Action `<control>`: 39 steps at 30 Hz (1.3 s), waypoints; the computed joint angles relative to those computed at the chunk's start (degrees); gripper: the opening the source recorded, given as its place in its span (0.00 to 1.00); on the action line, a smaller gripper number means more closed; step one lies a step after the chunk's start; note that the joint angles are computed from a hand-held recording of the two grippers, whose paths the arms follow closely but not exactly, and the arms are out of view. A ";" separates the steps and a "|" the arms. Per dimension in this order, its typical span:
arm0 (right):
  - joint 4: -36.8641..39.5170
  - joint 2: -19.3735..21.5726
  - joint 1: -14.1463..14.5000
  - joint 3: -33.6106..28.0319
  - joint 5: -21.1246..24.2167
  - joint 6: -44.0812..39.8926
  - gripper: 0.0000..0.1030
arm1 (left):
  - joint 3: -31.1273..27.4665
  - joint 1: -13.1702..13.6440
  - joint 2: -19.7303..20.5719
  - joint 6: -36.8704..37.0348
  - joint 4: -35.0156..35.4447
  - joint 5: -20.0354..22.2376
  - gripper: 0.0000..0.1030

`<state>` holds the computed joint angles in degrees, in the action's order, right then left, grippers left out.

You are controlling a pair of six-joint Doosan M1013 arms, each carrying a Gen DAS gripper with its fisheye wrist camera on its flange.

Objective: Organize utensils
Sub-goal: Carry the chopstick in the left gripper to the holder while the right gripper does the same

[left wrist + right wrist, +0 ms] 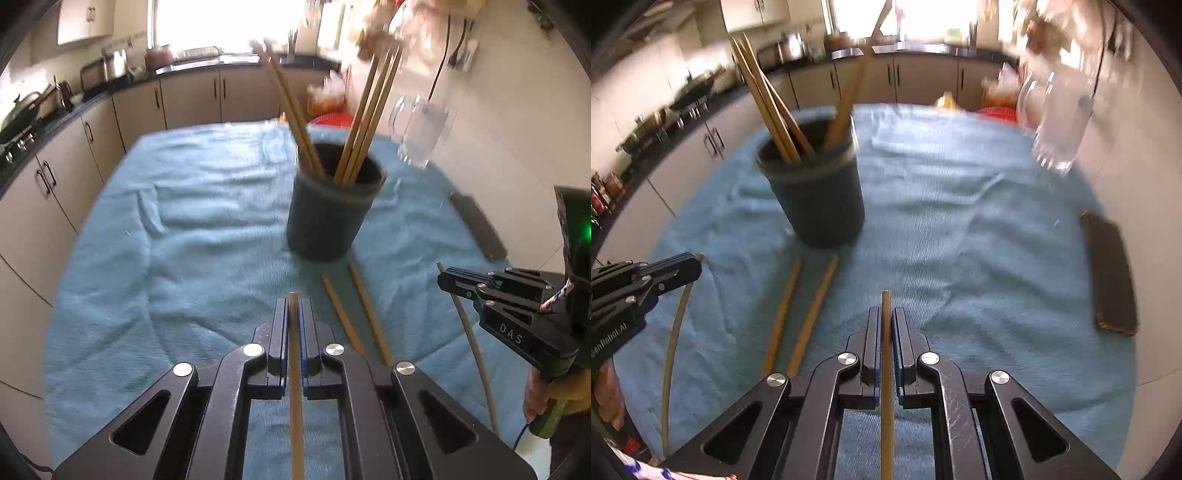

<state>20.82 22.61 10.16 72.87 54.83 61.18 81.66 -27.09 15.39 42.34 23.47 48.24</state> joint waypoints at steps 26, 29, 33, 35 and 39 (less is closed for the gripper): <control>21.67 -12.65 -3.13 12.09 -14.29 -15.66 0.05 | 5.79 -7.59 -8.98 -16.80 20.58 -3.97 0.05; 22.93 -13.05 -3.29 12.39 -14.38 -16.74 0.05 | 5.78 -7.97 -9.28 -17.61 21.69 -4.18 0.05; 24.72 -13.64 -3.47 12.74 -14.74 -17.91 0.06 | 5.77 -8.53 -9.55 -18.67 23.47 -4.16 0.05; 25.55 -13.88 -3.61 12.87 -14.82 -18.48 0.06 | 5.72 -8.78 -9.64 -18.92 24.30 -3.98 0.05; 26.53 -14.22 -3.56 12.99 -15.14 -19.16 0.06 | 5.56 -9.00 -9.68 -18.58 24.97 -4.21 0.05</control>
<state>47.34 8.39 6.60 85.86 39.68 42.02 87.23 -36.10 5.71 23.76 48.44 44.02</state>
